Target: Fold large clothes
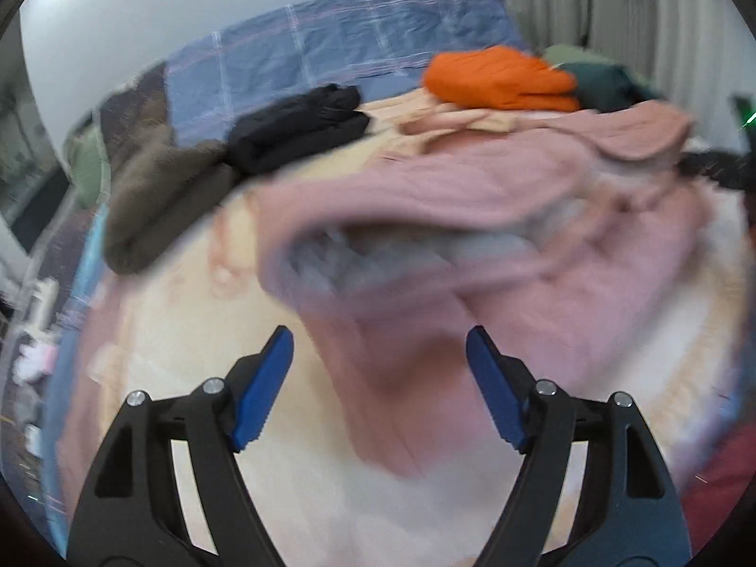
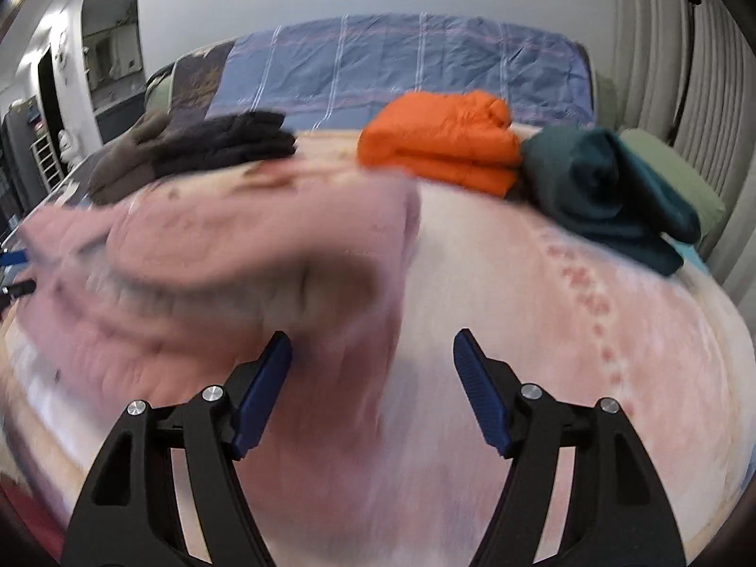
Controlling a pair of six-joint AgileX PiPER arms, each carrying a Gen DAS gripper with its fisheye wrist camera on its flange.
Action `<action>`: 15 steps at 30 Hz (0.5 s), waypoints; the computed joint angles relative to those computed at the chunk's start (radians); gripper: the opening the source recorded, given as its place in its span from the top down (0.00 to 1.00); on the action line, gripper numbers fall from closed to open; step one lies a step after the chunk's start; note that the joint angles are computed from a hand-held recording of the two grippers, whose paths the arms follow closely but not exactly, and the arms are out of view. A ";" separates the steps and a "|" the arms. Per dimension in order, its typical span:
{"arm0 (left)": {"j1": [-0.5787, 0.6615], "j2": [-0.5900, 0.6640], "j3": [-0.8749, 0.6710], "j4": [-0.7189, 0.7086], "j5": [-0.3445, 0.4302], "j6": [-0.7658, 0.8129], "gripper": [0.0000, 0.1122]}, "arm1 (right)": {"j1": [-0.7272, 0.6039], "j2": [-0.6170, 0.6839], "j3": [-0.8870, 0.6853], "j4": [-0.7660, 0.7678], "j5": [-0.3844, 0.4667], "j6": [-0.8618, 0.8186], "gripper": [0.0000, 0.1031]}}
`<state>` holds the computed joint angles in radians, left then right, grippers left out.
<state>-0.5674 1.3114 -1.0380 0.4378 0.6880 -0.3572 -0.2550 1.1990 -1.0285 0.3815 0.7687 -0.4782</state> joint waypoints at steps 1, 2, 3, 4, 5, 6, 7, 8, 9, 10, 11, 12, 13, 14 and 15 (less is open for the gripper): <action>-0.008 0.029 -0.023 0.060 -0.002 -0.049 0.31 | -0.001 0.029 -0.035 0.010 -0.012 0.012 0.31; 0.003 0.056 -0.055 0.080 -0.013 -0.059 0.31 | -0.003 0.059 -0.070 0.021 -0.023 0.028 0.31; 0.032 0.080 -0.100 0.060 -0.032 -0.039 0.31 | -0.014 0.106 -0.130 0.047 -0.019 0.046 0.31; 0.066 0.097 -0.139 0.007 -0.042 0.014 0.31 | -0.029 0.144 -0.177 0.078 -0.009 0.051 0.31; 0.112 0.134 -0.213 -0.043 -0.054 0.046 0.30 | -0.045 0.198 -0.242 0.110 0.016 0.063 0.31; 0.151 0.170 -0.281 -0.103 -0.056 0.083 0.30 | -0.058 0.260 -0.316 0.135 0.038 0.087 0.31; 0.184 0.195 -0.332 -0.156 -0.056 0.111 0.30 | -0.061 0.295 -0.365 0.134 0.054 0.119 0.31; 0.218 0.225 -0.391 -0.208 -0.056 0.126 0.30 | -0.068 0.341 -0.424 0.138 0.077 0.151 0.31; 0.243 0.250 -0.439 -0.242 -0.054 0.127 0.30 | -0.076 0.374 -0.471 0.148 0.112 0.171 0.31; 0.275 0.277 -0.493 -0.278 -0.050 0.127 0.30 | -0.098 0.432 -0.547 0.189 0.183 0.179 0.31; 0.298 0.298 -0.533 -0.311 -0.039 0.137 0.30 | -0.108 0.459 -0.584 0.212 0.222 0.178 0.31; 0.313 0.319 -0.570 -0.345 -0.027 0.150 0.30 | -0.115 0.483 -0.618 0.229 0.261 0.175 0.30; 0.332 0.324 -0.579 -0.387 -0.025 0.179 0.29 | -0.116 0.510 -0.664 0.233 0.308 0.172 0.29; 0.352 0.334 -0.590 -0.443 -0.021 0.222 0.29 | -0.121 0.532 -0.700 0.242 0.355 0.162 0.28; 0.380 0.336 -0.580 -0.534 -0.021 0.299 0.27 | -0.133 0.561 -0.742 0.269 0.410 0.151 0.23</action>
<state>-0.1869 1.6472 -1.6176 -0.0963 0.6670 -0.0585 -0.3878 1.7605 -1.7702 0.6507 1.1789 -0.3269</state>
